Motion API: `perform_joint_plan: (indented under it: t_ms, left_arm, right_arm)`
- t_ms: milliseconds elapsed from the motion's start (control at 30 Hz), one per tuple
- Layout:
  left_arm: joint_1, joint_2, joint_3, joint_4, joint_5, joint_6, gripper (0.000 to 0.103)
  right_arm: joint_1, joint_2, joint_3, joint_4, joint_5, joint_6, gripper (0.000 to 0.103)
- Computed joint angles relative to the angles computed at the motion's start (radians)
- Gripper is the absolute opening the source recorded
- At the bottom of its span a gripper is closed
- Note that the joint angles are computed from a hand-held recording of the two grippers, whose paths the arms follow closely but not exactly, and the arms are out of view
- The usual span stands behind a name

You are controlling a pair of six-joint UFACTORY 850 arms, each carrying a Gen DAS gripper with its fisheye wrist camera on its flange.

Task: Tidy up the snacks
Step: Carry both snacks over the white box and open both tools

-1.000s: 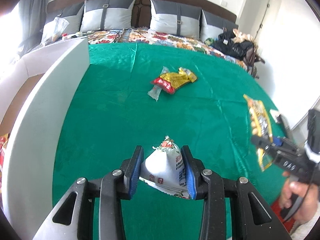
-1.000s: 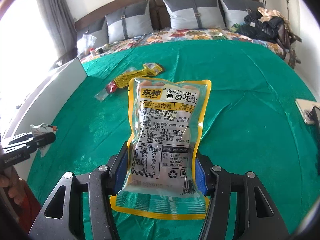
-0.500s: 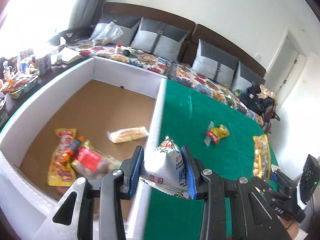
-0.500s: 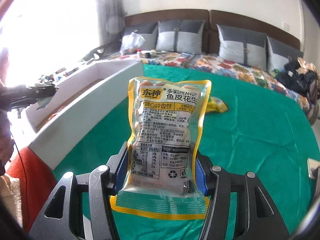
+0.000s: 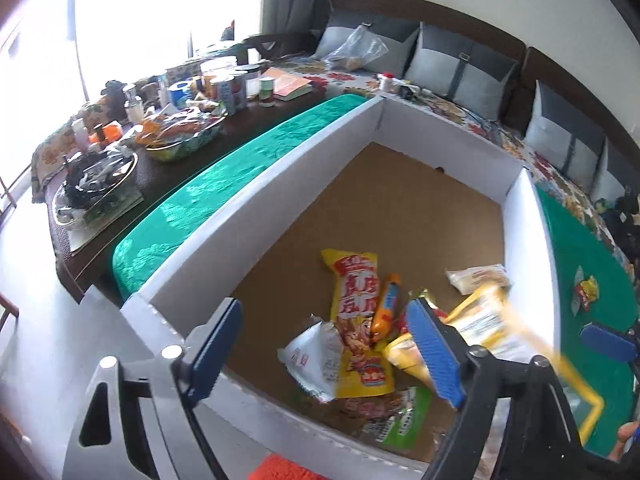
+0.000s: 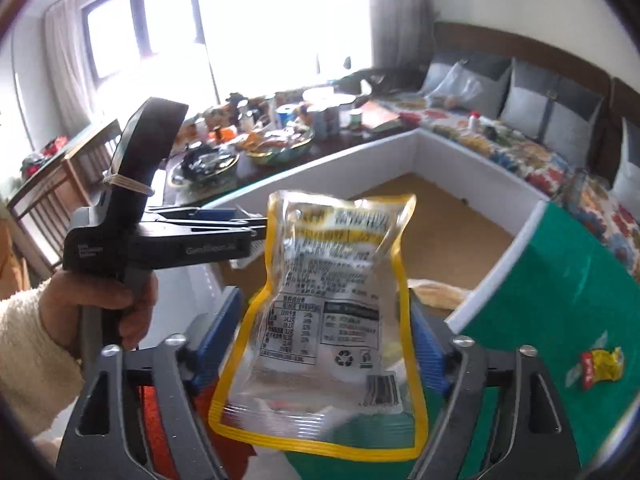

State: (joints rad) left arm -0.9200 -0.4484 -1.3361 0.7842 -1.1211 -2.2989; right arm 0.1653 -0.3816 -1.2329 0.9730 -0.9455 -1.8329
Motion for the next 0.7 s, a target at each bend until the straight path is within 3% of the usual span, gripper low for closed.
perform_joint_plan:
  t_ms: [67, 233, 333, 400, 500, 600, 700]
  left_arm:
    - [-0.019, 0.012, 0.024, 0.013, -0.007, -0.041, 0.086]
    - [-0.055, -0.007, -0.014, 0.041, -0.054, -0.061, 0.089]
    - [-0.061, -0.044, -0.092, 0.081, -0.068, -0.013, 0.089]
    - [-0.06, -0.082, -0.167, 0.112, -0.065, 0.045, 0.09]
    - [-0.051, -0.18, -0.34, 0.135, -0.034, 0.185, 0.091]
    - [-0.033, -0.359, -0.639, 0.082, -0.025, 0.396, 0.091]
    - [0.003, -0.556, -0.953, -0.014, 0.091, 0.683, 0.091]
  right_arm:
    - [-0.003, -0.013, 0.006, -0.026, 0.006, 0.025, 0.091]
    - [-0.131, -0.025, 0.015, 0.077, -0.04, -0.129, 0.091]
    - [-0.227, -0.073, -0.003, 0.129, 0.038, -0.214, 0.091]
    - [-0.291, -0.136, -0.028, 0.155, 0.146, -0.265, 0.091]
    - [-0.367, -0.255, -0.14, 0.122, 0.299, -0.162, 0.091]
    - [-0.443, -0.344, -0.256, 0.148, 0.336, -0.043, 0.091]
    - [-0.487, -0.407, -0.348, 0.147, 0.344, 0.063, 0.091]
